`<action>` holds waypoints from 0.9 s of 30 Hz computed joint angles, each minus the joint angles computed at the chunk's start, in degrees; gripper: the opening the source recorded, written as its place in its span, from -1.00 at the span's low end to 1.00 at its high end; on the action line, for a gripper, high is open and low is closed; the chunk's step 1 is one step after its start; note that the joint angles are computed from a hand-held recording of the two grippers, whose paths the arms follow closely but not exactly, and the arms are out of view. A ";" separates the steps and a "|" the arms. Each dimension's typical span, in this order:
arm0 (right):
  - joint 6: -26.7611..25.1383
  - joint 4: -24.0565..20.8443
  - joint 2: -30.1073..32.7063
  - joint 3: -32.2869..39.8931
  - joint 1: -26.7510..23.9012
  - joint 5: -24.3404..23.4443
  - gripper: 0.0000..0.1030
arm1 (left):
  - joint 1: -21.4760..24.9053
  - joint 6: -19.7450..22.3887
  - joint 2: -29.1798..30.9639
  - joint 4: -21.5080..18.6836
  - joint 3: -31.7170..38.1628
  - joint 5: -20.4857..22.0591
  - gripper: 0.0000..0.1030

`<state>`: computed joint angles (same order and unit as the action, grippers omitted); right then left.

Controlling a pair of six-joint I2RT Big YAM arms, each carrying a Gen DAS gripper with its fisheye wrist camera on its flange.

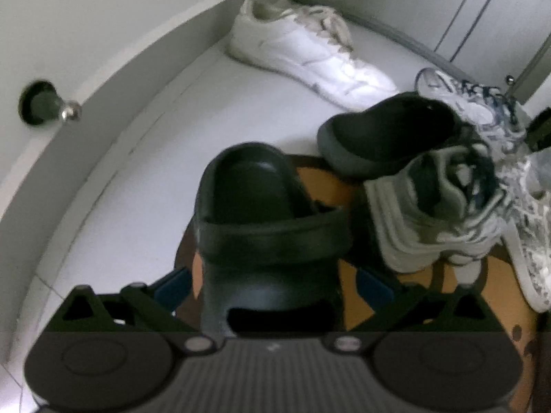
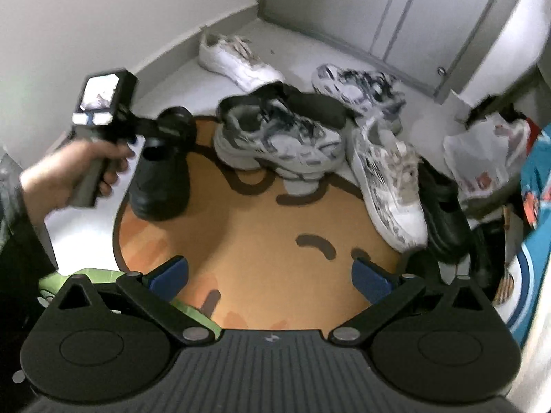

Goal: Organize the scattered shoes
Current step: 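Carry the black clog with the left tool toward the wall beside the mat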

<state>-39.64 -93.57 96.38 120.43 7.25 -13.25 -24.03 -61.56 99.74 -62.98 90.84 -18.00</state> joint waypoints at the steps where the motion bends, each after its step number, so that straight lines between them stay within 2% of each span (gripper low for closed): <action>1: -0.88 0.13 -0.14 -0.47 0.39 -0.19 1.00 | 0.23 -0.01 -0.34 1.15 -0.94 -0.36 0.99; 4: -3.14 0.56 -0.52 -1.80 1.52 -0.26 1.00 | 0.57 0.34 -1.48 4.18 -3.16 -0.29 0.92; 6: -3.88 0.97 -0.63 -2.30 2.11 -0.41 1.00 | 0.66 0.73 -2.54 6.81 -4.93 0.35 0.74; 7: -3.93 1.06 -0.51 -2.29 2.35 -0.53 1.00 | 0.59 0.85 -3.06 7.36 -5.50 0.43 0.72; 13: -5.04 2.49 -0.77 -3.42 3.31 -1.66 1.00 | 0.66 1.67 -4.49 6.62 -5.79 1.76 0.59; 20: -6.93 1.04 -0.79 -4.70 3.14 -1.41 1.00 | -0.57 7.55 -7.57 4.43 -6.55 2.40 0.54; 25: -6.57 0.82 -0.46 -4.63 3.32 -2.18 1.00 | -1.10 8.28 -9.89 2.42 -8.54 1.88 0.54; 27: -6.91 0.37 -1.02 -5.76 3.53 -2.27 1.00 | -0.78 7.11 -11.46 2.64 -10.63 2.60 0.53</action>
<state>-46.56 -93.20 95.36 114.67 10.77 -15.52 -24.81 -54.45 88.28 -60.33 80.21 -15.40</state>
